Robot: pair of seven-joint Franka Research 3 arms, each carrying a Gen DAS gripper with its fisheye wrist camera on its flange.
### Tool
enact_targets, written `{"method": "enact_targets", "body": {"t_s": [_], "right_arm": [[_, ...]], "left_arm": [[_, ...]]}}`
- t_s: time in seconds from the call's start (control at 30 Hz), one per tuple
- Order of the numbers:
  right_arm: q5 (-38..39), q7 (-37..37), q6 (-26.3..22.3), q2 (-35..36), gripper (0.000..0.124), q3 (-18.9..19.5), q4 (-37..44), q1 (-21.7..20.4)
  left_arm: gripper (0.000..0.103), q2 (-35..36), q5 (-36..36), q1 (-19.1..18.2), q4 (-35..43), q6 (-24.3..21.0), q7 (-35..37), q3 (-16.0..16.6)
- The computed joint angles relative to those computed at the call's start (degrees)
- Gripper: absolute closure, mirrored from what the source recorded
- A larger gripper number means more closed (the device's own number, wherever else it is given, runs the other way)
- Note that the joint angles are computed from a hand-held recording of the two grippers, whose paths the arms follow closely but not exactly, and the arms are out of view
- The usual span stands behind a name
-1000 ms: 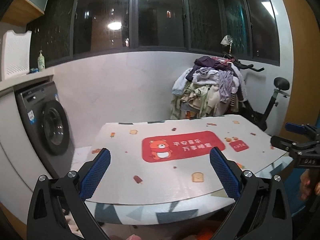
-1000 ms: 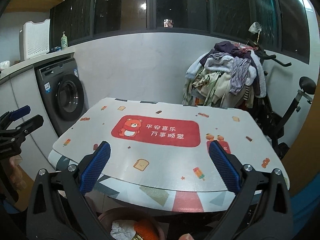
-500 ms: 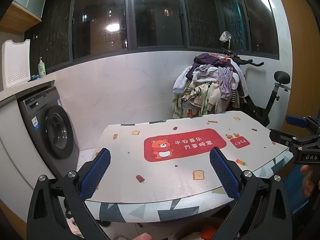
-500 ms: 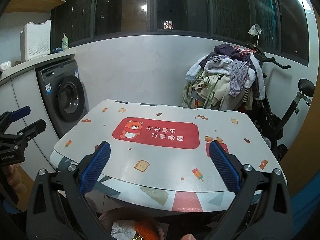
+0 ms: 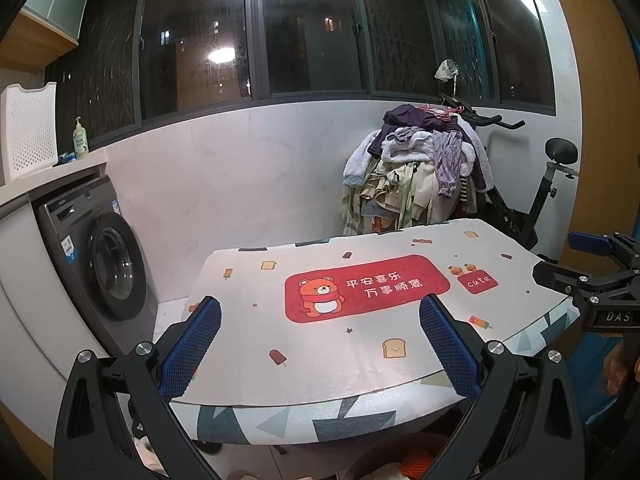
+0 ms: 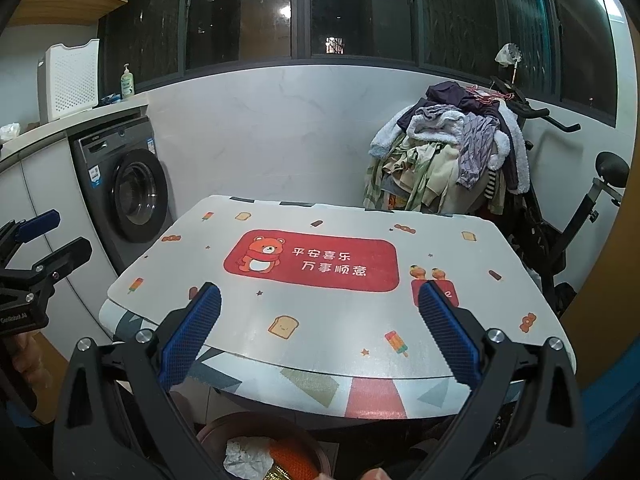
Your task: Collect trash
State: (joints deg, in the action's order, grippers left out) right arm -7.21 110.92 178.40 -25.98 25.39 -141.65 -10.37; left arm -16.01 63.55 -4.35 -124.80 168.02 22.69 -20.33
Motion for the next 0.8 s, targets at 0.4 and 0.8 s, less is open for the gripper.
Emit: {"method": "enact_targets", "body": {"t_s": [0.4,0.8], "right_arm": [[0.8,-0.6,0.1,0.3,0.027,-0.7,-0.2,1.2],[0.6,-0.5,-0.1,0.2,0.027,-0.7,-0.3,1.0]], "left_arm": [[0.006,0.3,-1.4,-0.6,0.0,-0.7,1.1,0.1],[0.006,0.4,-0.8,-0.6,0.1,-0.7,0.3,0.1]]}}
